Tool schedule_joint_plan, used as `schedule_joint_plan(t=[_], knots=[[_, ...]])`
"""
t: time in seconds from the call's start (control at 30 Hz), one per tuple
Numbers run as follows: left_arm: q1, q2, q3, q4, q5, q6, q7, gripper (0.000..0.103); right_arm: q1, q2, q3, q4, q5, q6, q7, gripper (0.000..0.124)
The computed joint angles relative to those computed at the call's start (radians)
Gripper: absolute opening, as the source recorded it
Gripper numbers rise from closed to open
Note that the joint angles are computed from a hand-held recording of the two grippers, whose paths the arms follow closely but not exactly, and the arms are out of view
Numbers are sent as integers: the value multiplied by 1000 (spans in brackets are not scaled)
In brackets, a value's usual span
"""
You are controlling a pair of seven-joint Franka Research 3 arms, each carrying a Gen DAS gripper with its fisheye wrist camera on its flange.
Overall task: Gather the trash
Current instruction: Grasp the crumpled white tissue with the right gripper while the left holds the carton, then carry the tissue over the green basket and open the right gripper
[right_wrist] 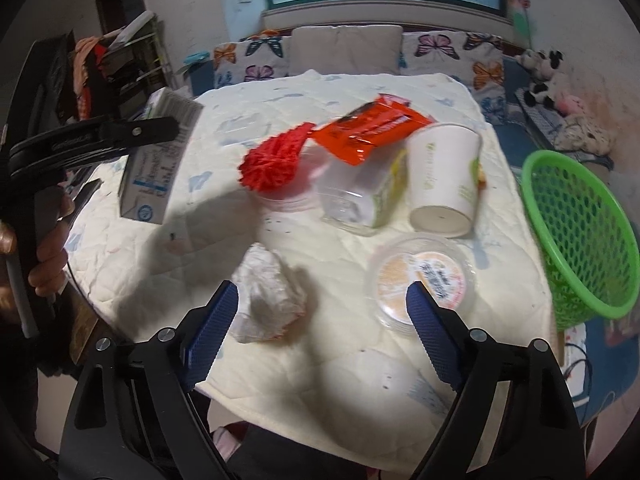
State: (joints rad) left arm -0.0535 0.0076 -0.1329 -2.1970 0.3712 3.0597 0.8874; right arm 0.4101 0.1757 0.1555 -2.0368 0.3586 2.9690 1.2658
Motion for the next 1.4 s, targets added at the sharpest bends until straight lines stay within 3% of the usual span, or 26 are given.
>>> schedule_joint_plan(t=[0.17, 0.4, 0.77, 1.13, 1.4], knots=[[0, -1, 1, -2, -8, -5, 4, 69, -13, 31, 33, 44, 51, -46, -66, 80], [1, -1, 1, 1, -17, -12, 15, 69, 12, 84, 25, 101, 43, -84, -75, 74], [-3, 3, -3, 5, -42, -20, 40, 69, 6, 106, 34, 117, 55, -106, -87, 50], [-21, 14, -18, 35, -92, -41, 96, 69, -54, 26, 69, 78, 248, -116, -241, 48], [-47, 61, -41, 106, -169, -75, 168, 69, -68, -32, 8, 66, 299, -123, -270, 48]])
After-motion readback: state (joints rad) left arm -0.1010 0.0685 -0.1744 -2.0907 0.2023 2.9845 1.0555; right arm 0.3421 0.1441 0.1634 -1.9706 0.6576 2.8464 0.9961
